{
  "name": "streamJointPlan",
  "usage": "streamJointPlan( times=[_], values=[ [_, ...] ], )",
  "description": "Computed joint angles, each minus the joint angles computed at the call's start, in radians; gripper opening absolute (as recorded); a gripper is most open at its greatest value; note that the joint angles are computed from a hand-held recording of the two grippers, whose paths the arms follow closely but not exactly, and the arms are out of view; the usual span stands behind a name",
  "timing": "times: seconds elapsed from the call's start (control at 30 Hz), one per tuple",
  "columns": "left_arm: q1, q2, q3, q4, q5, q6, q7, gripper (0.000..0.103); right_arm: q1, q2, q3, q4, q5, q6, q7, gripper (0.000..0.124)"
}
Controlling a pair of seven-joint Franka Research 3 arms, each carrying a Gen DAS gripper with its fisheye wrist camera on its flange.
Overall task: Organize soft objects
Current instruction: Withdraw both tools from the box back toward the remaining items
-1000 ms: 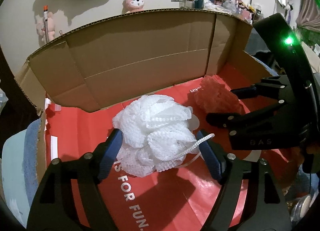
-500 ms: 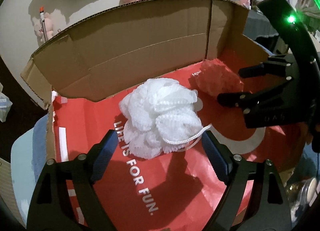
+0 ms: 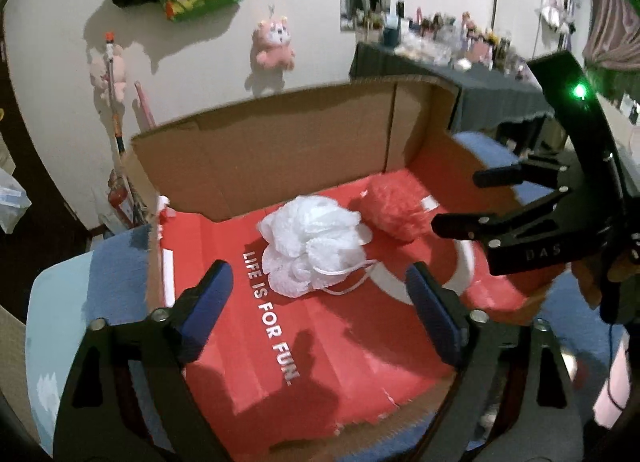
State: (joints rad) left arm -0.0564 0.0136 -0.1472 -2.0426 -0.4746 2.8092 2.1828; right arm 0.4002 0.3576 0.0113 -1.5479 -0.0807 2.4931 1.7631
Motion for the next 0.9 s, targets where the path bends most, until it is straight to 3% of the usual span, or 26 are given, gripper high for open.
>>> streamJointPlan(
  times=[0.17, 0.37, 0.43, 0.57, 0.7, 0.83, 0.9],
  values=[
    [-0.057, -0.133, 0.034, -0.113, -0.232, 0.051, 0.168, 0.097, 0.011, -0.143, 0.004, -0.198, -0.031, 0.142, 0.044, 0.093],
    [-0.228, -0.303, 0.136, -0.272, -0.447, 0.167, 0.349, 0.102, -0.001, -0.351, 0.034, -0.437, -0.17, 0.297, 0.157, 0.101],
    [-0.311, -0.363, 0.189, -0.324, -0.523, 0.215, 0.422, 0.103, -0.025, -0.431, 0.066, -0.523, -0.256, 0.348, 0.237, 0.103],
    [-0.497, -0.476, 0.298, -0.42, -0.638, 0.339, 0.533, 0.103, -0.127, -0.567, 0.168, -0.655, -0.457, 0.425, 0.435, 0.103],
    [-0.712, -0.597, 0.422, -0.519, -0.675, 0.492, 0.602, 0.103, -0.285, -0.713, 0.318, -0.783, -0.598, 0.495, 0.614, 0.103],
    [-0.826, -0.695, 0.467, -0.629, -0.626, 0.619, 0.558, 0.103, -0.428, -0.86, 0.453, -0.901, -0.635, 0.573, 0.732, 0.103],
    [-0.852, -0.721, 0.47, -0.677, -0.59, 0.676, 0.52, 0.103, -0.445, -0.908, 0.477, -0.953, -0.609, 0.605, 0.749, 0.103]
  ],
)
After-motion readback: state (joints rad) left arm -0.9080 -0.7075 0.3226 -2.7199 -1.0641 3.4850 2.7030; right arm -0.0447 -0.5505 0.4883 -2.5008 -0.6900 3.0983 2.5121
